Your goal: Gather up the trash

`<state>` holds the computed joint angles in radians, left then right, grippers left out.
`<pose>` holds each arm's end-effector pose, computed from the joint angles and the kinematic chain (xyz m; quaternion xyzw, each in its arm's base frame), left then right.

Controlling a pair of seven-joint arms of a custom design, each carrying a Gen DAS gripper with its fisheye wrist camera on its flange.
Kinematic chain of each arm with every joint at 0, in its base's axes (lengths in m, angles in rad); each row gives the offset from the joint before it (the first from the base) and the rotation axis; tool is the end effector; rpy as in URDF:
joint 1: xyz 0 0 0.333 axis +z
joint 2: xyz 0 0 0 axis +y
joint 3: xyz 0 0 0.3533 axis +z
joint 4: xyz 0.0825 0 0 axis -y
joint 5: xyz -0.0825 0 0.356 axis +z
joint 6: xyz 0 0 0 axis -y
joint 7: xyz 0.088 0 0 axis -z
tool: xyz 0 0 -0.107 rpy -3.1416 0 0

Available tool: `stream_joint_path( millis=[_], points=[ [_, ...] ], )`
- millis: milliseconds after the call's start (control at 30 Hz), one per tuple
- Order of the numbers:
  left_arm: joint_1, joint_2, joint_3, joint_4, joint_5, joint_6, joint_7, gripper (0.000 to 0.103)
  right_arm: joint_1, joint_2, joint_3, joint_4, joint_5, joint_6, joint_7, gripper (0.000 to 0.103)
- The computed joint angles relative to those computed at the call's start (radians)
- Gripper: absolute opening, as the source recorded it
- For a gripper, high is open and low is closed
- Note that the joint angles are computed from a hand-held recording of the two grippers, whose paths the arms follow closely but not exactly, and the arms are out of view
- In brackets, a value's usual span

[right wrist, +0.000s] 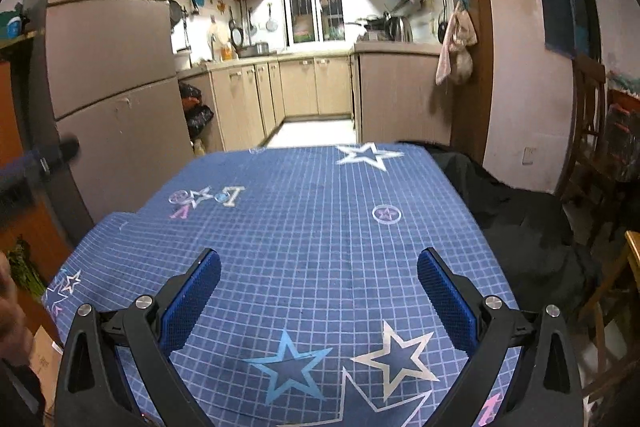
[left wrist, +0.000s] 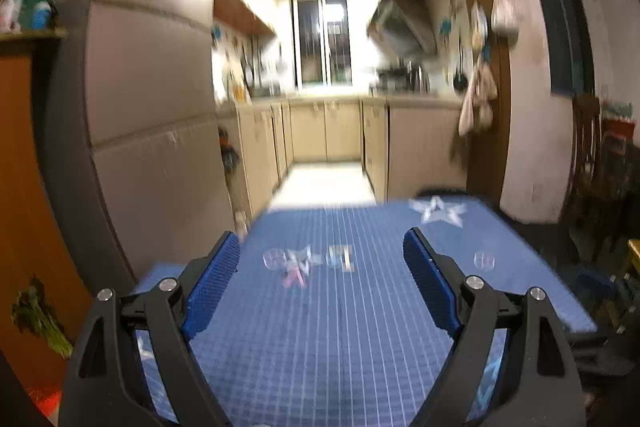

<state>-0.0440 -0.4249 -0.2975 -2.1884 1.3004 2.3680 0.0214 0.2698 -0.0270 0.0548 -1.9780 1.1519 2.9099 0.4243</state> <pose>0.4046 -0.1628 0.6639 -0.6666 0.4235 -0.2948 0.5379 0.5473 0.1257 0.6099 -0.7229 0.4489 -0.2305 0.4719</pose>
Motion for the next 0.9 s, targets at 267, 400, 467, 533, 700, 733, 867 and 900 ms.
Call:
stream_joint_path(
  millis=[267, 400, 467, 533, 700, 733, 867, 900],
  points=[
    [0.005, -0.037, -0.028, 0.008, 0.079, -0.029, -0.064, 0.084, 0.03, -0.044, 0.002, -0.029, 0.066, 0.023, -0.117, 0.098],
    [0.011, -0.034, -0.046, 0.015, 0.102, -0.07, -0.075, 0.084, 0.037, -0.052, 0.0, -0.036, 0.069, 0.021, -0.125, 0.098],
    [0.006, -0.037, -0.041, 0.015, 0.101, -0.07, -0.08, 0.084, 0.038, -0.05, 0.0, -0.036, 0.057, 0.022, -0.113, 0.098],
    [0.004, -0.041, -0.04, 0.015, 0.101, -0.072, -0.083, 0.084, 0.038, -0.054, -0.002, -0.041, 0.048, 0.018, -0.101, 0.098],
    [0.001, -0.043, -0.04, 0.016, 0.101, -0.078, -0.083, 0.084, 0.035, -0.044, -0.003, -0.029, 0.028, 0.015, -0.084, 0.098],
    [0.001, -0.041, -0.041, 0.016, 0.101, -0.08, -0.084, 0.084, 0.035, -0.045, -0.004, -0.032, 0.027, 0.017, -0.085, 0.098],
    [-0.001, -0.041, -0.042, 0.016, 0.1, -0.082, -0.08, 0.084, 0.033, -0.043, -0.005, -0.033, 0.018, 0.013, -0.073, 0.098],
    [-0.002, -0.042, -0.041, 0.015, 0.1, -0.082, -0.08, 0.084, 0.032, -0.041, -0.004, -0.032, 0.01, 0.012, -0.064, 0.098]
  ],
)
